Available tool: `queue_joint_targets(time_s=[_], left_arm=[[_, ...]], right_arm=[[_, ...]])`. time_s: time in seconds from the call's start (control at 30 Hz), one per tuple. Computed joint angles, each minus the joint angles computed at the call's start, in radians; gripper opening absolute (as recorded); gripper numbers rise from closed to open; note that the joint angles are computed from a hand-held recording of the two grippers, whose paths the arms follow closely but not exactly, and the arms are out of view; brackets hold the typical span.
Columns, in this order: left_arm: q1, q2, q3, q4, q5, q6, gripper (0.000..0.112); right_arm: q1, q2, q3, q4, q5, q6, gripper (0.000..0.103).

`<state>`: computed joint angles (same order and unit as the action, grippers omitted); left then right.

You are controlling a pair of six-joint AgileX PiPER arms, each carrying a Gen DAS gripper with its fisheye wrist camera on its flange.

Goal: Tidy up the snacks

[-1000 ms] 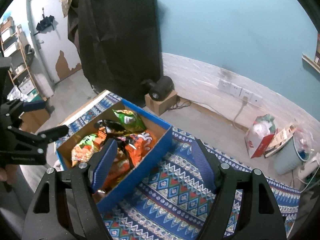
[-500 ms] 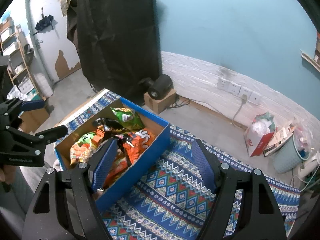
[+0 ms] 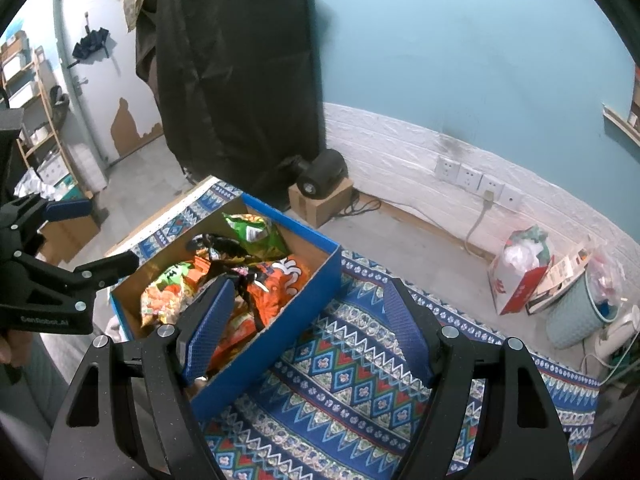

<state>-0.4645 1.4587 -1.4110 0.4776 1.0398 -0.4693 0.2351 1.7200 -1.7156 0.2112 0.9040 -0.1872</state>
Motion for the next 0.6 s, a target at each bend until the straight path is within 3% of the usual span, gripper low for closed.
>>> queue_joint_targets(time_s=[0.6], left_arm=[[0.014, 0.012, -0.011, -0.043, 0.019, 0.012, 0.098]], right_arm=[[-0.003, -0.005, 0.002, 0.004, 0.008, -0.006, 0.076]])
